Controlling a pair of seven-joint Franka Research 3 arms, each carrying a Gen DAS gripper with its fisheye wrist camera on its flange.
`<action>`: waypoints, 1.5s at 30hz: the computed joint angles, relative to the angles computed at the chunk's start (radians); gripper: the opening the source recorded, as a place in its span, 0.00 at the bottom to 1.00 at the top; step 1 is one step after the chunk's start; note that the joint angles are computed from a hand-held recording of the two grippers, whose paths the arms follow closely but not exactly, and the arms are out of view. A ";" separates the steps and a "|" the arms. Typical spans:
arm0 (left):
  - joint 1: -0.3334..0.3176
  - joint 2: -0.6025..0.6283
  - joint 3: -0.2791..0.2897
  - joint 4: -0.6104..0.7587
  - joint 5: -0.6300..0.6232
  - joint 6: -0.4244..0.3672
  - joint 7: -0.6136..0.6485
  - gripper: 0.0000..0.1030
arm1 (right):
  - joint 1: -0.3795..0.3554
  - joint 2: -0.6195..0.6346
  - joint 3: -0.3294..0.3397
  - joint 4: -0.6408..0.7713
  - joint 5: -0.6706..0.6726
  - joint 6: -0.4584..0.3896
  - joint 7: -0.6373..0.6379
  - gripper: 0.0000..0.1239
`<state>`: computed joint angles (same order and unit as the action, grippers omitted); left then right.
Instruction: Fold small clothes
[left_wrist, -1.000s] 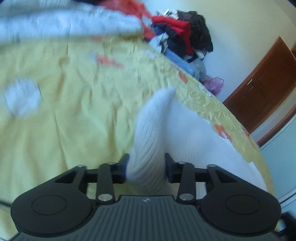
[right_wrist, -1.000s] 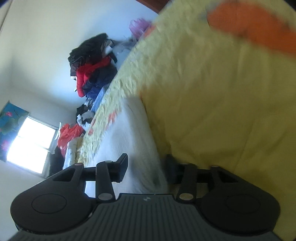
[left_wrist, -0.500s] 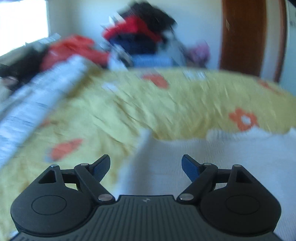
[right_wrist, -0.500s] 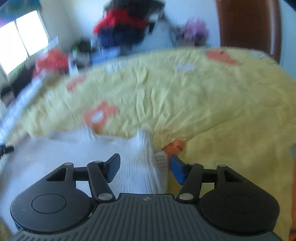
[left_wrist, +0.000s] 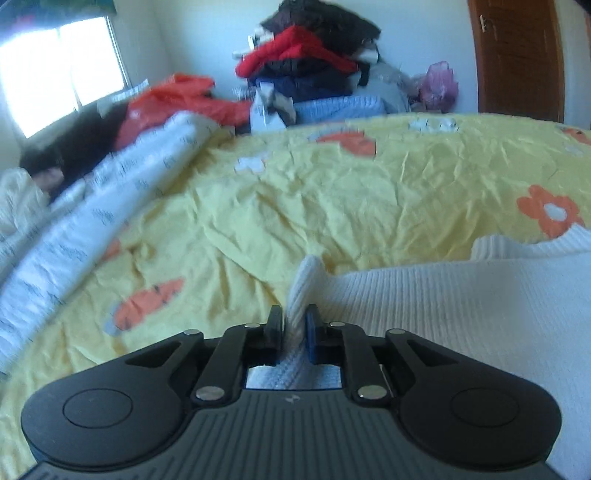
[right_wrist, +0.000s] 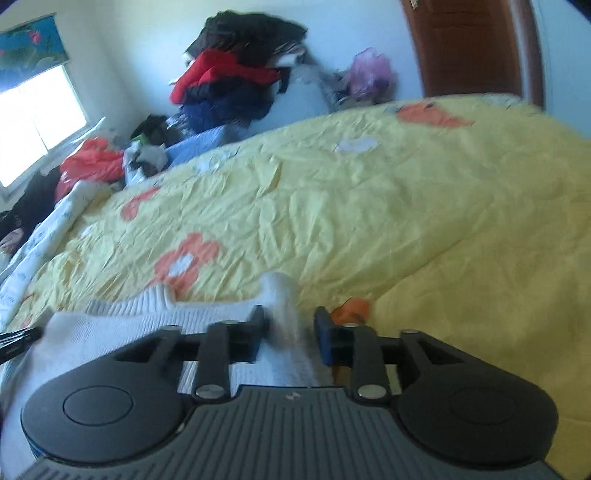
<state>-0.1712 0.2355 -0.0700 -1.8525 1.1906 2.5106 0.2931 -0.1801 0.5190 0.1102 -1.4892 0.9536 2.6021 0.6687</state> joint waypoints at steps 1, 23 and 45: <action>-0.013 -0.021 0.004 -0.014 0.045 -0.018 -0.026 0.14 | -0.003 -0.027 0.015 -0.035 0.034 0.060 -0.053 0.33; -0.058 0.077 0.014 0.059 0.005 0.023 0.015 0.17 | 0.105 0.013 0.013 -0.044 -0.116 0.144 -0.083 0.58; -0.034 0.050 0.018 0.016 0.015 0.104 -0.069 0.18 | 0.135 -0.060 0.054 -0.119 0.011 -0.040 -0.212 0.79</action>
<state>-0.2055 0.2856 -0.0522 -1.8364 1.2058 2.6145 0.2242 -0.0455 0.4588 0.1644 -1.6083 0.9646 2.5617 0.4566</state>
